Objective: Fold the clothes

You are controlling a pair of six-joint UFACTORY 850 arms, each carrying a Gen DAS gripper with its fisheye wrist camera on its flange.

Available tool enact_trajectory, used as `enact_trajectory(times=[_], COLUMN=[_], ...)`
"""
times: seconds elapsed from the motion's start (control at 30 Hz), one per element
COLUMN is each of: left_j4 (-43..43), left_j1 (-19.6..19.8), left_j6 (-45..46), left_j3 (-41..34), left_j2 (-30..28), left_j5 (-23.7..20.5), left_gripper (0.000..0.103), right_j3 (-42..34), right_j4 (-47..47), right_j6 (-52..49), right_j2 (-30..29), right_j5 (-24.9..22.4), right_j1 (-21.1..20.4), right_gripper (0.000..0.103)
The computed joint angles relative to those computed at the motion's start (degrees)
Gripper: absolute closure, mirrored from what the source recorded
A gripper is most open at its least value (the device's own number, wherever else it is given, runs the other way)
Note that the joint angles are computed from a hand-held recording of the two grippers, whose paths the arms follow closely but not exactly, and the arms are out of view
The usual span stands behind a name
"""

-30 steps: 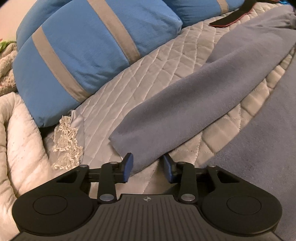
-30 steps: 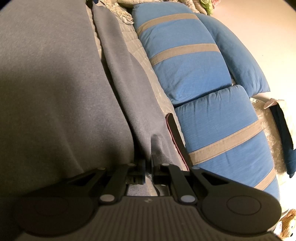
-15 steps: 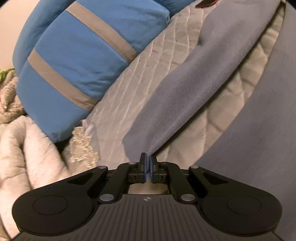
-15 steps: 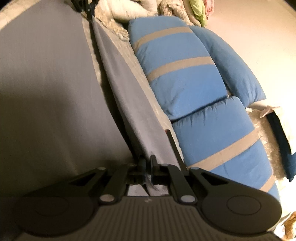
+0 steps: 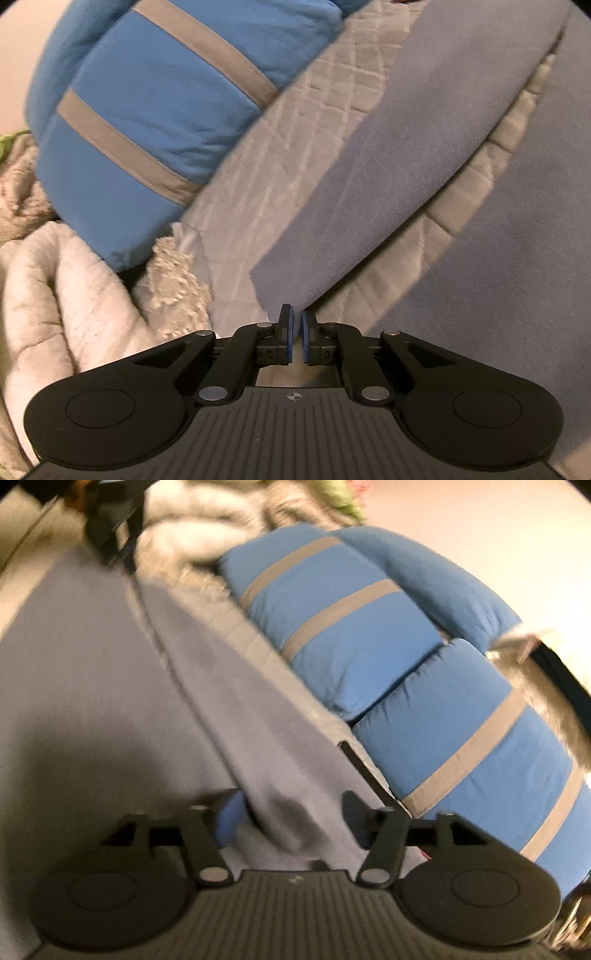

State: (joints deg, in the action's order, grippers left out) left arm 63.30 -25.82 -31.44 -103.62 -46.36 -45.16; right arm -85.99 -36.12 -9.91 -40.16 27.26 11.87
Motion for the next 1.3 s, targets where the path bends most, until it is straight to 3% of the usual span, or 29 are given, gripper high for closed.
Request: enact_trajectory(times=[0.03, 0.1, 0.13, 0.17, 0.23, 0.33, 0.5, 0.57, 0.6, 0.63, 0.67, 0.73, 0.87, 0.97, 1.1, 1.3], left_j4=[-3.21, -10.49, -14.96, -18.32, -18.47, -22.02, -37.77, -39.57, -41.95, -44.63, -46.95, -44.39, -25.97, -17.58, -17.01, -18.55], left_j1=[0.61, 2.98, 4.58, 6.21, 8.61, 10.52, 11.90, 12.35, 12.79, 13.14, 13.37, 13.02, 11.79, 11.45, 10.82, 10.00], left_j6=[2.54, 3.63, 3.20, 1.09, -8.95, -12.26, 2.29, 2.67, 3.10, 3.83, 4.43, 1.87, -14.61, -23.16, -20.51, -15.89], left_j3=[0.21, 2.27, 3.46, 4.40, 3.87, -2.25, -12.87, -14.46, -13.12, -11.43, -9.95, -9.10, -9.50, -9.62, -15.95, -23.80], left_j2=[0.87, 4.41, 6.40, 7.91, 8.16, 3.67, -4.78, -6.61, -6.25, -5.53, -4.88, -4.56, -4.62, -4.10, -7.23, -11.69], left_j5=[0.90, 6.97, 11.38, 15.86, 20.95, 20.58, 15.05, 14.96, 17.77, 20.62, 22.88, 24.07, 21.29, 19.83, 14.68, 8.68], left_gripper=[0.092, 0.073, 0.056, 0.050, 0.049, 0.050, 0.050, 0.052, 0.059, 0.081, 0.098, 0.099, 0.099, 0.099, 0.099, 0.099], right_j3=[-0.08, -0.48, -1.08, -1.92, -3.10, -4.76, -5.80, -5.98, -5.96, -5.95, -5.96, -6.23, -7.58, -8.35, -9.95, -16.04], right_j4=[-1.88, -5.99, -7.84, -9.97, -12.81, -17.55, -22.05, -24.17, -25.10, -25.96, -26.89, -29.04, -37.14, -41.76, -55.35, -83.09], right_j6=[3.97, 12.91, 17.10, 21.21, 27.03, 35.71, 48.59, 54.92, 57.31, 59.41, 61.57, 64.78, 71.84, 74.75, 88.10, 119.82], right_j2=[0.28, 0.71, 0.67, 0.47, 0.17, -0.33, 0.15, 0.67, 1.07, 1.49, 1.89, 2.59, 3.35, 3.49, 2.45, -2.16], right_j5=[0.57, 1.83, 1.95, 1.73, 0.93, -0.15, 0.05, 0.34, 0.12, -0.16, -0.46, -2.23, -6.56, -10.81, -15.67, -16.02], right_j1=[-0.36, -1.15, -1.47, -1.75, -2.15, -2.92, -4.70, -5.68, -6.20, -6.71, -7.23, -8.15, -10.84, -12.65, -14.89, -18.91], right_gripper=[0.022, 0.019, 0.018, 0.017, 0.016, 0.015, 0.012, 0.010, 0.010, 0.010, 0.009, 0.008, 0.007, 0.007, 0.007, 0.007])
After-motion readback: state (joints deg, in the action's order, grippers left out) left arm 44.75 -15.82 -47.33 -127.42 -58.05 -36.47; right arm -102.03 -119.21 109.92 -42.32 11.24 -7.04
